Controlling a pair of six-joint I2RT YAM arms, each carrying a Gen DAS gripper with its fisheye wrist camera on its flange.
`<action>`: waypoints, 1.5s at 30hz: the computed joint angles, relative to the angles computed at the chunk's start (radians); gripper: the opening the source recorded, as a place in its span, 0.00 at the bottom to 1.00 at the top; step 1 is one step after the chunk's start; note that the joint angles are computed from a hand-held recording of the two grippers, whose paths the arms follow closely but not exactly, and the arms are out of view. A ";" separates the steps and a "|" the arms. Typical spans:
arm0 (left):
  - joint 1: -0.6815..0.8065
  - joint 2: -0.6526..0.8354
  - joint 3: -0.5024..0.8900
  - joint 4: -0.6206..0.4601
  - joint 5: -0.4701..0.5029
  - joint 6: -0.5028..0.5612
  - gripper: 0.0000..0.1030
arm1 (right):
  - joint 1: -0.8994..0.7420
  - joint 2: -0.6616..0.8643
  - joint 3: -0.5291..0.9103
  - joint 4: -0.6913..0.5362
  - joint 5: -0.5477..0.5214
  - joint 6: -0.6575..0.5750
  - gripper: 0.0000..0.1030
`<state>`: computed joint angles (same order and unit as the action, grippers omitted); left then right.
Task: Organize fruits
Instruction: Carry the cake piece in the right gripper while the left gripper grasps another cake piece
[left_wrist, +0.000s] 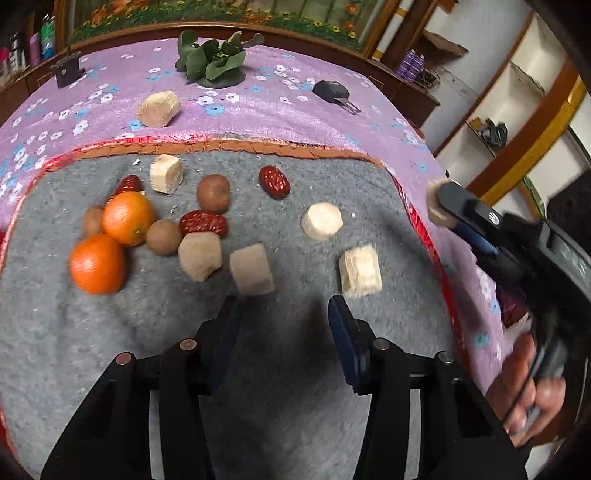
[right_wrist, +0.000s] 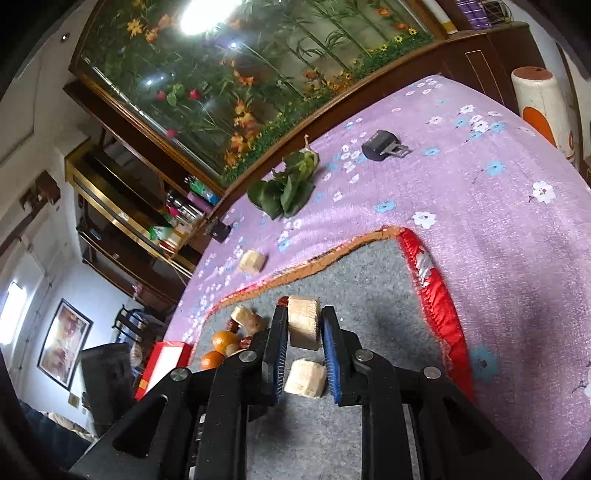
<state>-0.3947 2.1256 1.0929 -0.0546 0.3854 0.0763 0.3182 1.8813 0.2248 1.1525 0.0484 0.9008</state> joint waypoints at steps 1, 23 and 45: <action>-0.002 0.007 0.009 0.001 -0.002 -0.006 0.46 | 0.007 -0.004 -0.007 0.012 0.002 0.001 0.21; -0.027 0.083 0.067 0.124 -0.102 -0.064 0.15 | -0.016 0.031 -0.039 0.067 -0.057 0.002 0.21; 0.579 -0.439 -0.515 0.358 0.041 0.288 0.15 | 0.232 0.039 0.162 -0.168 0.042 -0.066 0.19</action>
<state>0.1839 1.6861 0.5775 0.3033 0.4260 0.3645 0.5506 1.9201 0.3870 0.9844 0.0908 0.8344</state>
